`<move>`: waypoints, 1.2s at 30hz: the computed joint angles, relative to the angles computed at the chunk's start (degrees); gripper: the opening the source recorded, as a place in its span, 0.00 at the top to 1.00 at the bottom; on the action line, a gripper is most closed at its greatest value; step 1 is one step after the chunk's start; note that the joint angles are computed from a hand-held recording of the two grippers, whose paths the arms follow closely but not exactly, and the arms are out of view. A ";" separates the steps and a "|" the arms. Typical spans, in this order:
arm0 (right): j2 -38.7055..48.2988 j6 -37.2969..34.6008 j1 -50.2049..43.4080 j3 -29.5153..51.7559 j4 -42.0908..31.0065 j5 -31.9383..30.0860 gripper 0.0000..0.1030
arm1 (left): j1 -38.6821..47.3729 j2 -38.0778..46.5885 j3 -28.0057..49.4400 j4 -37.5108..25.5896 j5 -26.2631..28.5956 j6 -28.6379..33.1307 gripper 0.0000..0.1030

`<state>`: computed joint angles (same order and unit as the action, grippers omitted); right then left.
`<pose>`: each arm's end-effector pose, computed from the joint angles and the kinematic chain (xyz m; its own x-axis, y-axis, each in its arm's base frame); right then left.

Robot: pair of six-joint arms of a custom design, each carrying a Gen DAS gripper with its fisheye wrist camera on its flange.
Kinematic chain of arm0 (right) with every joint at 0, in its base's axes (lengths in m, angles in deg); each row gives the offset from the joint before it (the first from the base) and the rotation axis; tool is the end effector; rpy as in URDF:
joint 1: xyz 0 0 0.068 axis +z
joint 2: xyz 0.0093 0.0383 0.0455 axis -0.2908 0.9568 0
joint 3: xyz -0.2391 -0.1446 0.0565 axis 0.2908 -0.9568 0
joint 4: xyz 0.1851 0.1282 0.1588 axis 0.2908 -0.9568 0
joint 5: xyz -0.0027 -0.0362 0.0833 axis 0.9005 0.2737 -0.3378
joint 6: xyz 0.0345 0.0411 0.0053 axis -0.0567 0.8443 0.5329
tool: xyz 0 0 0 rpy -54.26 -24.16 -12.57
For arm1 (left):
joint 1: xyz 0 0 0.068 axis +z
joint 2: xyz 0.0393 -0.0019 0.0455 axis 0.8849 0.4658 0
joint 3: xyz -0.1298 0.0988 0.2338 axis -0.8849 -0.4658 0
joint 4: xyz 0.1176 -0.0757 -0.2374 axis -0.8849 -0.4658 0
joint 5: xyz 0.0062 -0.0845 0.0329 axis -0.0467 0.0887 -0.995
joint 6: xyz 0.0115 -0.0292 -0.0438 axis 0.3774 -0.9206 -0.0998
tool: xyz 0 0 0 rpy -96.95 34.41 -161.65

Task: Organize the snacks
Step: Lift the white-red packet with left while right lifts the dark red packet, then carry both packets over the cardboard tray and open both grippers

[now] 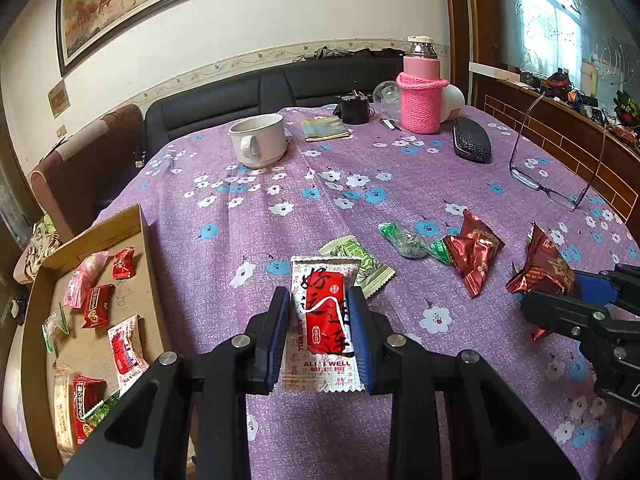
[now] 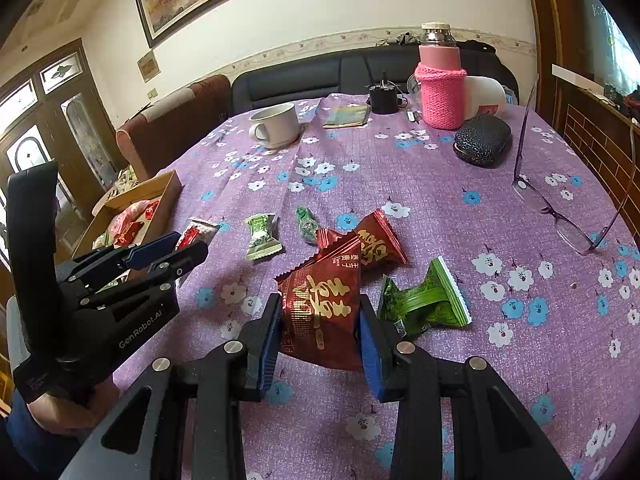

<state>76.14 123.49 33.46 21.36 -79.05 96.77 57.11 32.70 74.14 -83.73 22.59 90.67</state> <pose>0.2146 0.2224 0.2162 -0.5562 0.4431 -0.7031 0.4129 0.8815 0.2289 0.3379 -0.0472 0.2144 -0.3712 0.5520 -0.7466 0.7512 0.6511 0.1079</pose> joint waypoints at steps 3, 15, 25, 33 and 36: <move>-0.15 0.13 0.00 -0.18 0.14 0.09 0.63 | 0.04 0.07 0.04 0.06 -0.01 0.06 0.72; -0.65 0.72 0.17 -0.46 0.01 0.48 0.63 | 0.17 0.16 0.06 0.20 0.30 0.06 0.72; -1.06 1.01 1.00 -0.60 0.23 2.64 0.63 | 1.43 1.30 3.09 -3.95 3.34 -1.10 0.72; 0.06 3.76 0.84 2.57 -3.39 2.31 0.63 | 6.51 0.28 7.05 -10.22 8.91 -1.45 0.72; 1.65 2.36 1.43 5.78 -3.27 1.62 0.63 | 9.94 0.12 9.02 -13.50 11.16 0.31 0.72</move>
<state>77.79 125.84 34.89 27.15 -82.32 98.39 67.06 32.82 83.16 -97.23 33.76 90.98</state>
